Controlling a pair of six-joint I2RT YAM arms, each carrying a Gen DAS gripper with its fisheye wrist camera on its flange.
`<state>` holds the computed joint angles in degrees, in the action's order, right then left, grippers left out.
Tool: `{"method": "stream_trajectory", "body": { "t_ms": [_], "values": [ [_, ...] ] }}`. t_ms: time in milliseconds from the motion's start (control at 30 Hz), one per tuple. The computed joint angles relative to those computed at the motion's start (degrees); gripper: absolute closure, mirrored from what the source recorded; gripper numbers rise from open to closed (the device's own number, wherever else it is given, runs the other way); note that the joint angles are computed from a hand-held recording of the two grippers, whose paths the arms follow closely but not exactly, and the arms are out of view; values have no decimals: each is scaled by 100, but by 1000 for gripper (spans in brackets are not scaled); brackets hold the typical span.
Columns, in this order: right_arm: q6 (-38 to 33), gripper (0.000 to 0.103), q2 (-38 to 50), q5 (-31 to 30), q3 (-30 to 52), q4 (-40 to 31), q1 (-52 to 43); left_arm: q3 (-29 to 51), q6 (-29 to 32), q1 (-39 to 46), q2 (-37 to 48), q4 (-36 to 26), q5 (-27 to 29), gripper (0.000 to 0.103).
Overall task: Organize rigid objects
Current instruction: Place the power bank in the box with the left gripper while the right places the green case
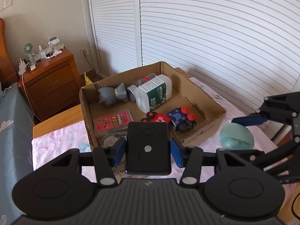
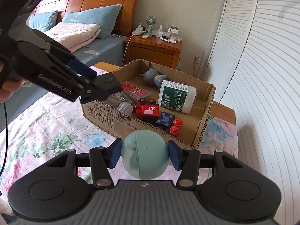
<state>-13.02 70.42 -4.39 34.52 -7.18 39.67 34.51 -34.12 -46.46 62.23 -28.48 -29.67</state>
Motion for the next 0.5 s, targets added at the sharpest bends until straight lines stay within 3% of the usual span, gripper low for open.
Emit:
{"method": "stream_trajectory", "body": {
  "t_ms": [200,300,333,400,500],
  "values": [
    [25,45,88,33,148,-70,-22,47,547,948,541,582,339,52],
    [4,45,110,101,178,-83,-29,-25,471,1177,797,881,212,50],
    [7,45,114,96,186,-87,-44,-107,462,1253,792,1016,227,47],
    [22,45,117,129,197,-94,-45,-268,356,1356,672,1161,286,22],
    [1,45,157,156,234,-106,-72,-435,155,1188,386,1080,117,15]
  ]
}}
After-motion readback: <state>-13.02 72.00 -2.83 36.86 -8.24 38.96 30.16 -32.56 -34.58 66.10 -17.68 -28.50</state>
